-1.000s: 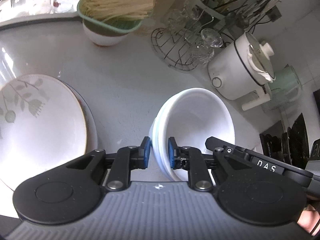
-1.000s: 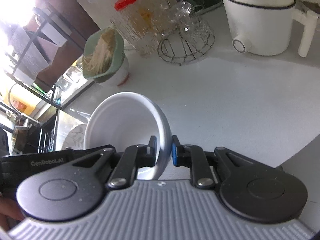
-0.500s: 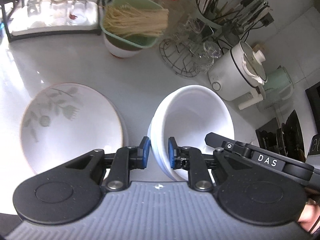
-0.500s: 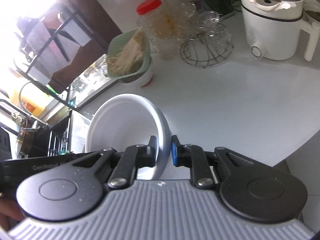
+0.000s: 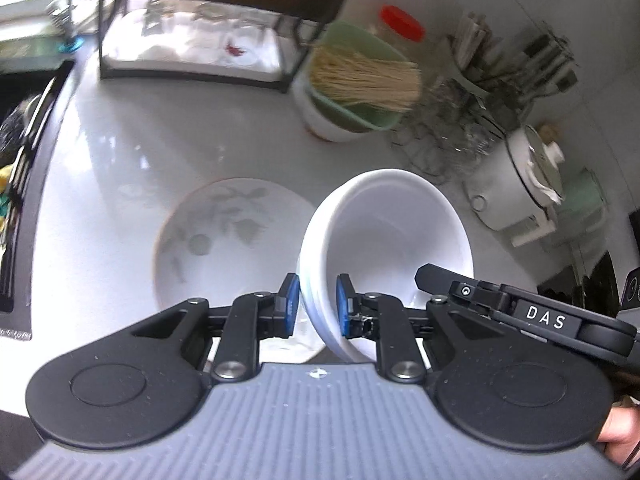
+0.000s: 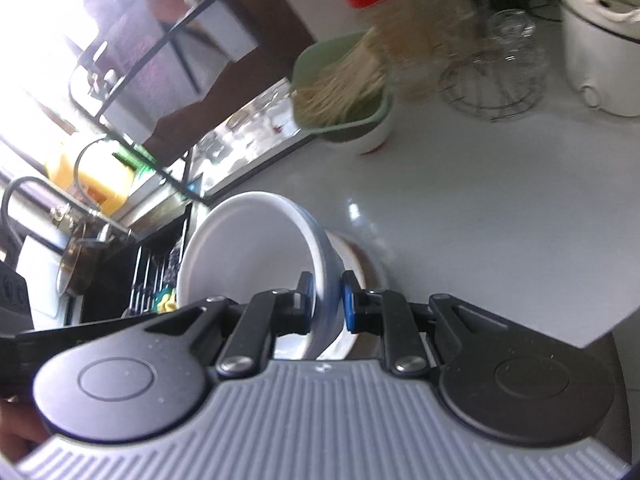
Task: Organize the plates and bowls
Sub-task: 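Carry the white bowl with both grippers onto the leaf plate stack, then open both grippers and lift them away from the stack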
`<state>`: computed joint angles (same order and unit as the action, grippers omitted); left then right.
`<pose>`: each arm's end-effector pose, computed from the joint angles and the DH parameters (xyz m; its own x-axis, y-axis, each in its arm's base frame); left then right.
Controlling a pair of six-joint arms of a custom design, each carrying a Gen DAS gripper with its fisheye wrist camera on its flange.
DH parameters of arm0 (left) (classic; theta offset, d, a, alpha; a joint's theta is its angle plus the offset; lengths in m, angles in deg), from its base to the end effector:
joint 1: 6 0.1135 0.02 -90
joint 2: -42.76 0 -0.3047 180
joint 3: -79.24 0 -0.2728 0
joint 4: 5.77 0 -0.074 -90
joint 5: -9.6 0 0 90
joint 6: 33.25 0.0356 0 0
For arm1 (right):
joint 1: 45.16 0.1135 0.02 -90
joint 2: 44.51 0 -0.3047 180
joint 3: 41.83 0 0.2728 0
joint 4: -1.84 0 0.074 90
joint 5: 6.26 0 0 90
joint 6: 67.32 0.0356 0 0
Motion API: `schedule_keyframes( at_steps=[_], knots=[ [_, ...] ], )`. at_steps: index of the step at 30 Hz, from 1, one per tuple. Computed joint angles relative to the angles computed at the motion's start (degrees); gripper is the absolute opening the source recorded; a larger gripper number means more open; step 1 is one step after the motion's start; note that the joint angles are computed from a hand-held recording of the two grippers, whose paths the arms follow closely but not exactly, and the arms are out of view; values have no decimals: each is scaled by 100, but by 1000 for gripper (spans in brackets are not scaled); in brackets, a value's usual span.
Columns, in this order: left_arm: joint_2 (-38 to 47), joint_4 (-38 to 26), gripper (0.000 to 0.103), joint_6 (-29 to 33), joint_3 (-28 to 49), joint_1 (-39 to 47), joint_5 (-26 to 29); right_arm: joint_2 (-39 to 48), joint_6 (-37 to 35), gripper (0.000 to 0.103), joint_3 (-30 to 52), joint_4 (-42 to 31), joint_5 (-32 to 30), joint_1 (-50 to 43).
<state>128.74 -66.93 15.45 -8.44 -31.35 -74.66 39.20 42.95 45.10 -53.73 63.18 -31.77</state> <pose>0.2992 -0.1457 0.3581 -0.8704 -0.3143 -0.3789 -0.1283 0.8879 -0.4417 0.3128 0.0873 0.3467 -0.8700 0.1264 -0.4767 -0.1323 0.8714 0.4725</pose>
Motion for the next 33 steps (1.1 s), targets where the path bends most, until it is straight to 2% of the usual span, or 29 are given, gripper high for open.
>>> schedule_keyframes(
  at_steps=[6,16,21,27,32,33],
  knots=[
    [33,117,21,15,-330,253,31,442,-62,18,158,51,101,333],
    [279,682,21,149,-905,542,218,1042,-99,18,150,180,235,537],
    [355,772,22,268,-969,652,288,1253,-68,18,200,292,344,649],
    [386,748,22,314,-927,583,170,1283,-276,20,173,336,365,651],
    [326,495,26,412,-741,528,-118,1109,-252,20,159,340,441,612],
    [297,409,27,406,-685,525,-180,1067,-266,24,173,332,415,589]
  ],
)
